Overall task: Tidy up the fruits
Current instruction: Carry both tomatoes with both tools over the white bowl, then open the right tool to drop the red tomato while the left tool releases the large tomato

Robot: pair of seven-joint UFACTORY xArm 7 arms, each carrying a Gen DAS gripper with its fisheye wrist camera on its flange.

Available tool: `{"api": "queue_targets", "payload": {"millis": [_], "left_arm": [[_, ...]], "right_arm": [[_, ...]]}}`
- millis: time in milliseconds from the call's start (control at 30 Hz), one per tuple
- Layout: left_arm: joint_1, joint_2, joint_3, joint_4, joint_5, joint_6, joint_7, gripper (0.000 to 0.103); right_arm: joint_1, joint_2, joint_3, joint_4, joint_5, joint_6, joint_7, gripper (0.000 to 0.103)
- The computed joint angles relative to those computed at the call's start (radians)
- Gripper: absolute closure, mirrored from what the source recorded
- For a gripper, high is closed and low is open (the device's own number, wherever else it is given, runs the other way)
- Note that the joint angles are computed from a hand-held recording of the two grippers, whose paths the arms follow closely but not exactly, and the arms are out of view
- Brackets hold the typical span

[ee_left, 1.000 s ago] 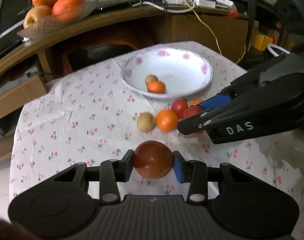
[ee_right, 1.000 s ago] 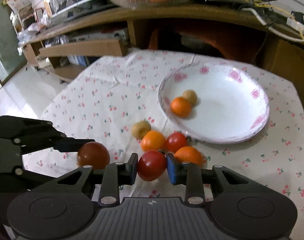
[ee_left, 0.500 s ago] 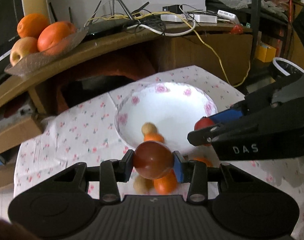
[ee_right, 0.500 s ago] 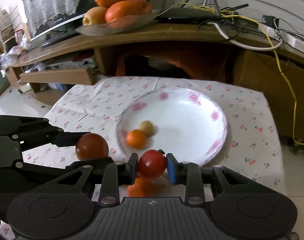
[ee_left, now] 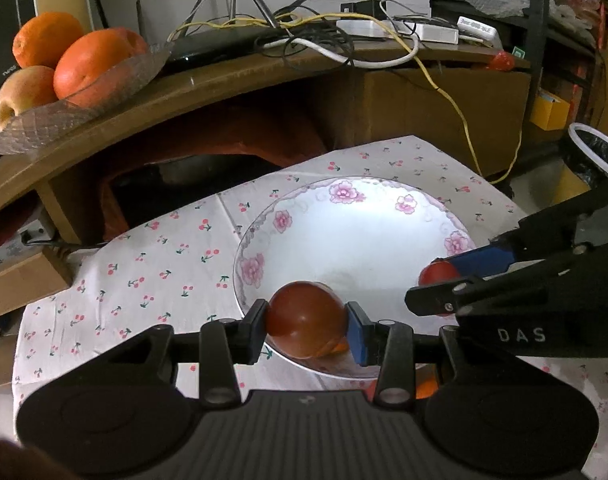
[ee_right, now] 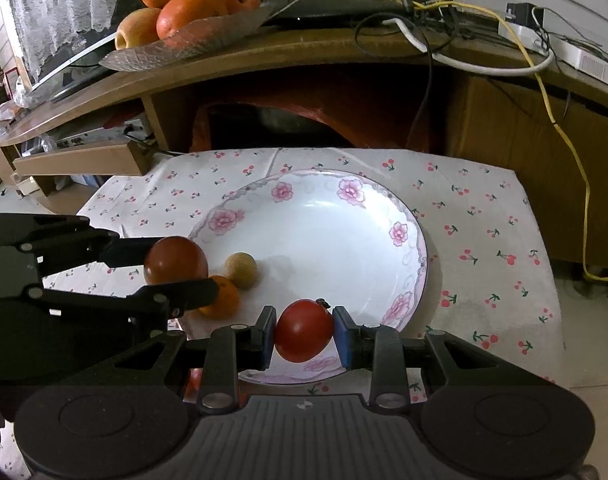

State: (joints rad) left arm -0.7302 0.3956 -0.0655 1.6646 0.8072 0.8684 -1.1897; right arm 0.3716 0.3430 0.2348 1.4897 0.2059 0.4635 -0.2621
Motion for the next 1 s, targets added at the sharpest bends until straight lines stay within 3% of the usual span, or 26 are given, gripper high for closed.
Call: {"api": "queue_targets", "payload": {"millis": [267, 1000], "left_arm": [[0.019, 0.015, 0.016, 0.006, 0.004, -0.056, -0.018, 0.057], [0.015, 0.041, 0.038, 0.038, -0.021, -0.06, -0.024, 0.056]], "right_arm": [[0.018, 0.04, -0.019, 0.041, -0.043, 0.009, 0.045, 0.072], [0.026, 0.076, -0.032, 0.084, -0.115, -0.004, 0.108, 0.068]]}}
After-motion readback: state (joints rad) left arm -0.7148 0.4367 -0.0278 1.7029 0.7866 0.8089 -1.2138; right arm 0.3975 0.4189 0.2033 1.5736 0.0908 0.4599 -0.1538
